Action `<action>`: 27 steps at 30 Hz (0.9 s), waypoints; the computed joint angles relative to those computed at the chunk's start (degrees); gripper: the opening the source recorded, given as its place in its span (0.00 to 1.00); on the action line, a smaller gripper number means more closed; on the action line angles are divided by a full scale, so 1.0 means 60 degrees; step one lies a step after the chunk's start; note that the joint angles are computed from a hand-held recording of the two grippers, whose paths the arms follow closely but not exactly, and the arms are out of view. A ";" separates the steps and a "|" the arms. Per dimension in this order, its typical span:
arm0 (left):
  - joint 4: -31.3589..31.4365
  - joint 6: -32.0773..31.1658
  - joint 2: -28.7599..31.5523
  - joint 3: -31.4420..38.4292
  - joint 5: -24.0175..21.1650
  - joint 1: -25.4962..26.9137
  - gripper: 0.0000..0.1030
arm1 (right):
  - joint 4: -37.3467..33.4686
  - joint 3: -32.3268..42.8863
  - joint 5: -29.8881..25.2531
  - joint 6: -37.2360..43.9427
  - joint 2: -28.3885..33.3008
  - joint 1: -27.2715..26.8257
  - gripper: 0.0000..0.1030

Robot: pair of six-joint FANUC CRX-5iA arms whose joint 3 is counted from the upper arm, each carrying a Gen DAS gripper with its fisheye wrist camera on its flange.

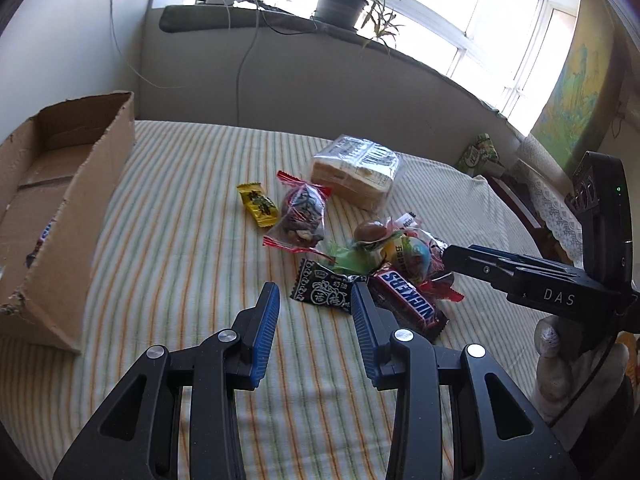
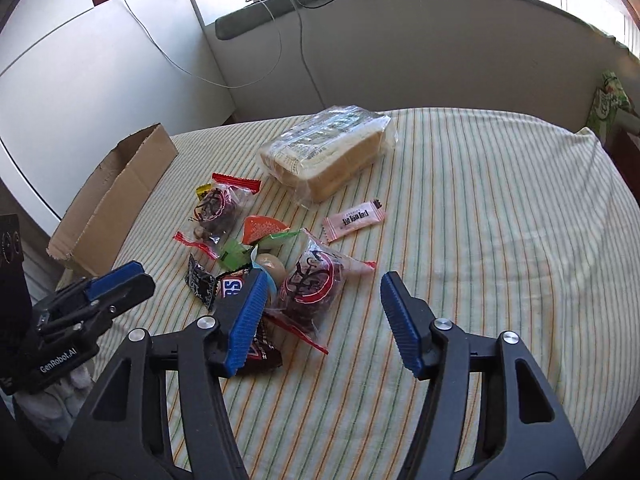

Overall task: Organize snacks
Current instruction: 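Grasp the black candy packet with the left tool while the right tool grasps the red-trimmed cookie bag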

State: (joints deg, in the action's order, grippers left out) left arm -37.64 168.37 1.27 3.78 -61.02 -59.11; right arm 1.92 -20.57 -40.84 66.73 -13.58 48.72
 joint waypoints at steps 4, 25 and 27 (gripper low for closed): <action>0.0397 -0.0421 0.0163 0.0056 0.0240 0.0228 0.35 | -0.0538 0.0316 -0.0139 0.0379 0.0255 -0.0184 0.60; 0.1229 -0.3370 0.1440 0.1374 -0.0866 0.0562 0.41 | -0.0943 0.0757 -0.0412 0.1104 0.0822 -0.0496 0.35; 0.1200 -0.3305 0.1434 0.1351 -0.0848 0.0563 0.35 | -0.0967 0.0729 -0.0379 0.1124 0.0794 -0.0513 0.34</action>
